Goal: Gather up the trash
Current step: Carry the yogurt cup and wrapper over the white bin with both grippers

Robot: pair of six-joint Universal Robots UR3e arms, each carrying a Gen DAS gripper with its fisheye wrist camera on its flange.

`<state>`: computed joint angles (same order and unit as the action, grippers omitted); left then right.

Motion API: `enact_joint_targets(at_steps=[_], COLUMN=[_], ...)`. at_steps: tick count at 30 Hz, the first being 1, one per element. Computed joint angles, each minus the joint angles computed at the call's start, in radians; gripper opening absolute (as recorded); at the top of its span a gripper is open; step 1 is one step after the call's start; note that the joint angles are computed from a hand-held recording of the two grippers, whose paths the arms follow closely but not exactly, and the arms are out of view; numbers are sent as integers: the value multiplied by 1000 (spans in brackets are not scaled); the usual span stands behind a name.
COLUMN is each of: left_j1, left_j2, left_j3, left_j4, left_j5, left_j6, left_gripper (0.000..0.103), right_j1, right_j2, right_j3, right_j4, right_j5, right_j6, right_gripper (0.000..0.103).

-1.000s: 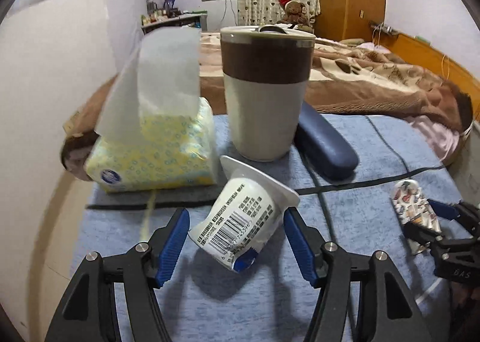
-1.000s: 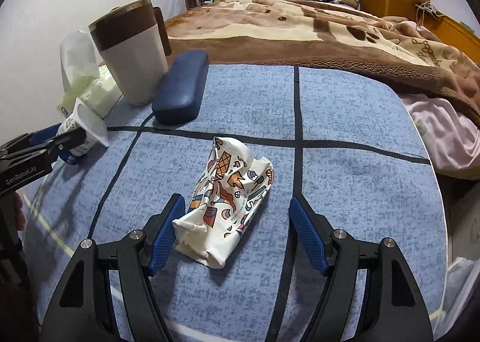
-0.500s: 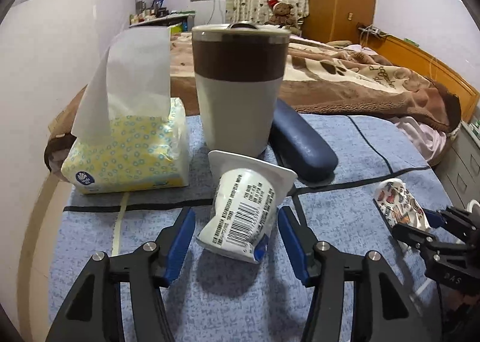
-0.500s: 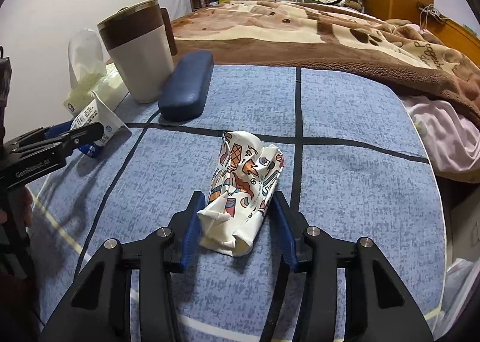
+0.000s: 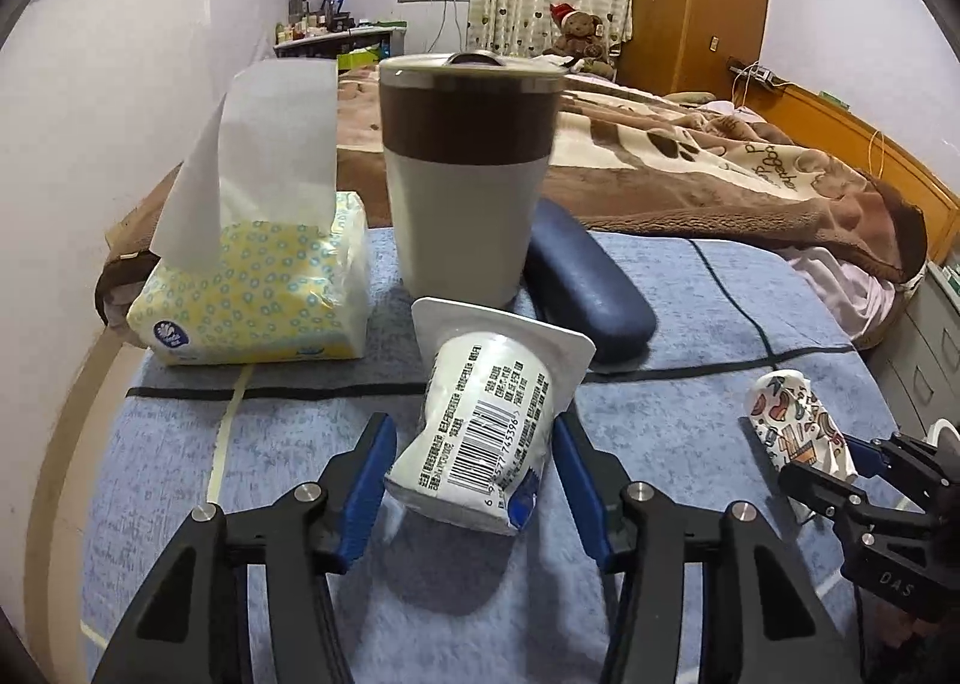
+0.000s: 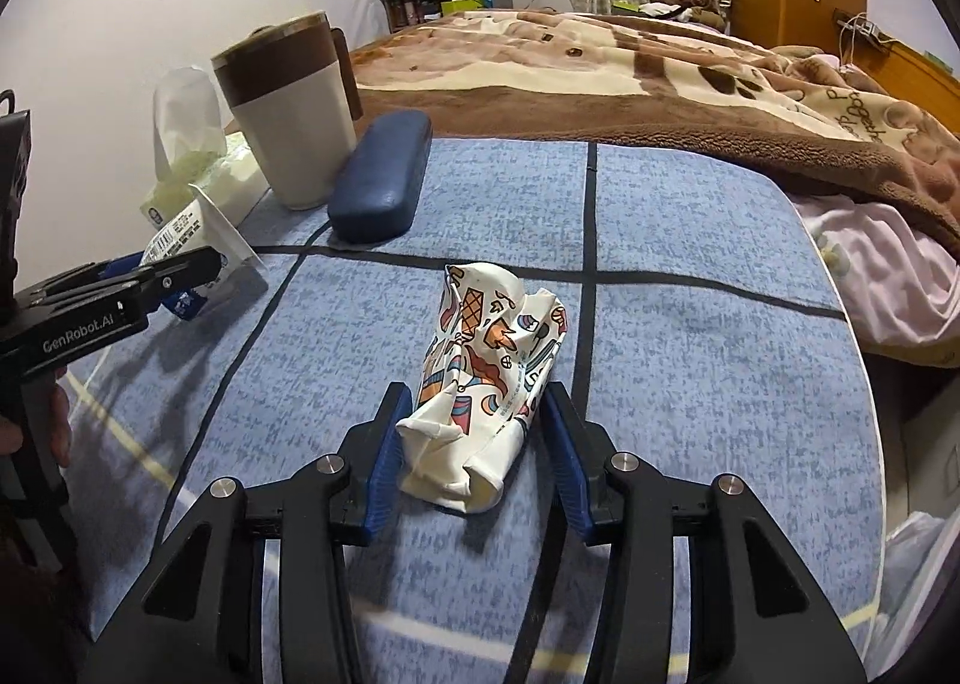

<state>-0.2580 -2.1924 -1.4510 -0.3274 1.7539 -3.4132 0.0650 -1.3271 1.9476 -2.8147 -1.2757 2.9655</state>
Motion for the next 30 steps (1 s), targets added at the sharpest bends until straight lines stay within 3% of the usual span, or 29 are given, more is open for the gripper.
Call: enact_joint_targets(at_steps=[8,16,24,30], left_j1=[-111,-266,-435,-553], left_j2=[105,163,141,86], left_j3=[-77,-38,107,247], left_j4=[-11,-103,-232,-301], left_j5=[76,174,287,344], left_j6=[-53,-135,-218,-269], left_gripper=[54,54,54,54], right_j1=[-80,-244,-475,-733], right_j2=[-163,-439,-740,-999], right_j3=[124,272,361,365], right_j4=[27,151,400,778], right_j5=[63,177,322,462], right_j6=[-45,-146,-305,-534], right_gripper=[46,46,46,46])
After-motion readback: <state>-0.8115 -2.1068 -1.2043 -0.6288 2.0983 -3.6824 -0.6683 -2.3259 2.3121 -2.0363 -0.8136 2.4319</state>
